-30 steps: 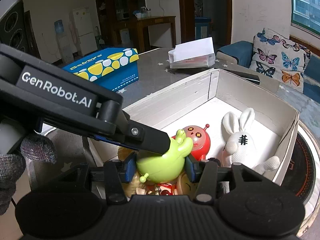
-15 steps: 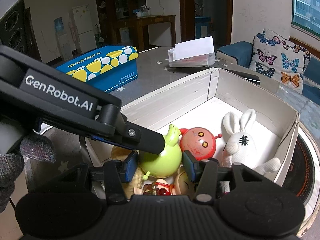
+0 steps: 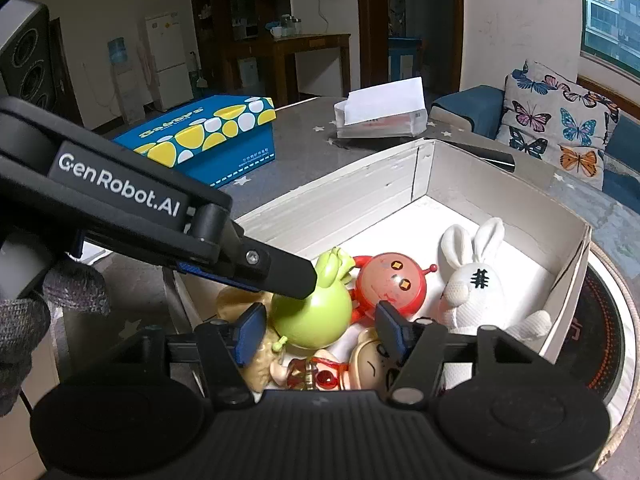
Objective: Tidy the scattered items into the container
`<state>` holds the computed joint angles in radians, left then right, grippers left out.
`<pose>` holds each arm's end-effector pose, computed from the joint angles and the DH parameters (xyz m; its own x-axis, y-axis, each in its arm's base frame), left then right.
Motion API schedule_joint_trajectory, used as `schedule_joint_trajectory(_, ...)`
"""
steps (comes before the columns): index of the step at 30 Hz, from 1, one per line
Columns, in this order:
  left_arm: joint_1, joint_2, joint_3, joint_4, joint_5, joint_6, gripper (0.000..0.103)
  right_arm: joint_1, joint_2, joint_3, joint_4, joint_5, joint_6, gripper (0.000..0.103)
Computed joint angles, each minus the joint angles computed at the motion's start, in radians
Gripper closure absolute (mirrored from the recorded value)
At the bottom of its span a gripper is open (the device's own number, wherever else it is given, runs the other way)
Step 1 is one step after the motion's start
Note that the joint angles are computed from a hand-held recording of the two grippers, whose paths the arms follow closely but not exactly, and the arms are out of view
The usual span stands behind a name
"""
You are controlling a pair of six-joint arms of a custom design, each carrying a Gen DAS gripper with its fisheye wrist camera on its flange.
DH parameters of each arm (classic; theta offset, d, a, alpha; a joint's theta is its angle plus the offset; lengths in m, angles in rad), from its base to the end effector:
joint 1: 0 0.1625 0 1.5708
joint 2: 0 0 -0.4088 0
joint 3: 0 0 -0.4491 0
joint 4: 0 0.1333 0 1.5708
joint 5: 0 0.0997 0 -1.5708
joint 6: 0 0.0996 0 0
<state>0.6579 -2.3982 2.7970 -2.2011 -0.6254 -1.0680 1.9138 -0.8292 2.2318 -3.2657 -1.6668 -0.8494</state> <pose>-0.0458 -0.3059 0.2309 -0.9183 -0.3531 -0.1792 -0.0715 0.5930 -0.8020 0.2764 -0.4060 -0.0450 -0.3834 -0.8811 0.2770 -0.9236 0.3637 -0.1214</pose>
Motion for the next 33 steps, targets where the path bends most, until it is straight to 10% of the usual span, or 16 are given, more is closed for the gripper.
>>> schedule_joint_trajectory(12, -0.088, -0.102, 0.011, 0.201, 0.059, -0.109, 0.065, -0.019, -0.069, 0.065, -0.032, 0.022, -0.014, 0.023)
schedule_joint_trajectory(33, -0.421, -0.211, -0.052, 1.030, 0.098, -0.713, 0.065, -0.032, -0.196, 0.231, -0.181, 0.068, -0.030, 0.000)
